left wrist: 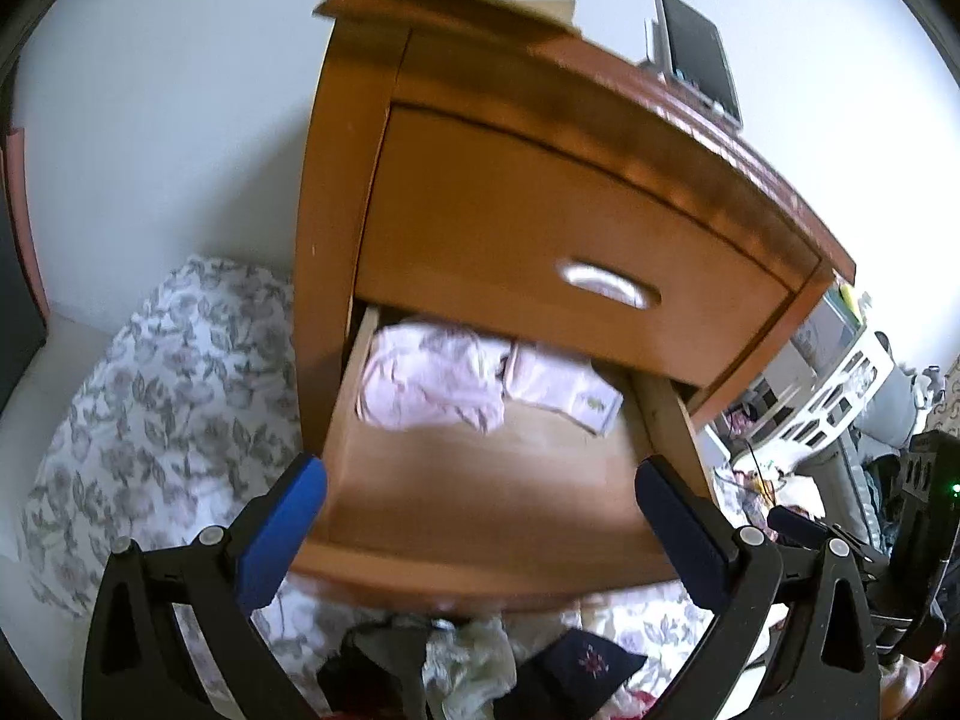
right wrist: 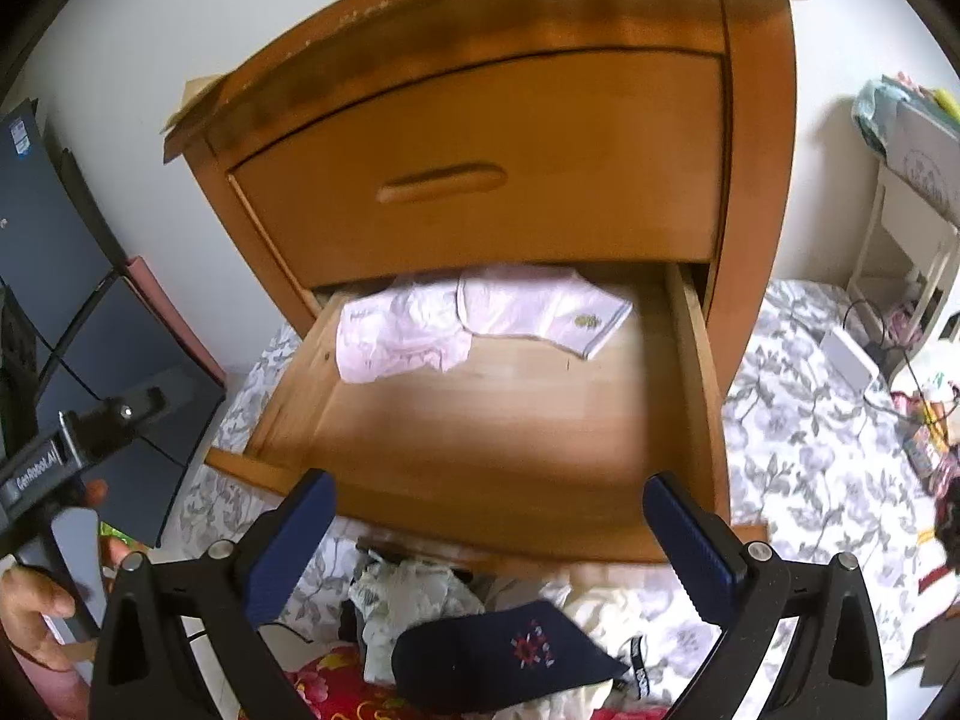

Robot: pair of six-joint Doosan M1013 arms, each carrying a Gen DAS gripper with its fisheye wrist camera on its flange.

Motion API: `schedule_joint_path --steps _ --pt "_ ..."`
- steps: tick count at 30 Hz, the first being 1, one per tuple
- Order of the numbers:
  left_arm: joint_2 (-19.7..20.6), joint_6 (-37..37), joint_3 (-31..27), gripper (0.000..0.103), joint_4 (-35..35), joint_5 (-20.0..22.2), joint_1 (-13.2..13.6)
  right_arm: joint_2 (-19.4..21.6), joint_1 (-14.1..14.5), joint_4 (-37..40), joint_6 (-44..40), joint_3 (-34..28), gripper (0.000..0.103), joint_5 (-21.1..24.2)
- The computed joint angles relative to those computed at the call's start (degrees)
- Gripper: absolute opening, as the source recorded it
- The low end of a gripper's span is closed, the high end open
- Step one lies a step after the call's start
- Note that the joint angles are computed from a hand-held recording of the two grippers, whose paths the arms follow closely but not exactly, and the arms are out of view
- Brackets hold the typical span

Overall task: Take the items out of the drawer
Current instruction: 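Move both open tools back into the drawer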

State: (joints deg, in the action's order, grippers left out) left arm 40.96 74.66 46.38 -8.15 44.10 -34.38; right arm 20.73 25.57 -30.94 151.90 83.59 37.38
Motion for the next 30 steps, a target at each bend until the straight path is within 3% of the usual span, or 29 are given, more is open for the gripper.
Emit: schedule_joint_path --steps 9,20,30 --pt "3.2 0.4 -7.5 0.102 1.3 2.8 0.7 1.1 -1.5 2.5 -4.9 -3.2 0.103 -0.2" --pt "8.5 -0.9 -17.1 0.102 2.2 9.9 1.3 3.8 -3.1 6.0 -10.4 -7.4 0.103 3.6" --pt "14.7 -1.6 -26.3 0.102 1.5 20.2 1.4 6.6 -4.9 14.2 -15.2 -9.1 0.103 7.3"
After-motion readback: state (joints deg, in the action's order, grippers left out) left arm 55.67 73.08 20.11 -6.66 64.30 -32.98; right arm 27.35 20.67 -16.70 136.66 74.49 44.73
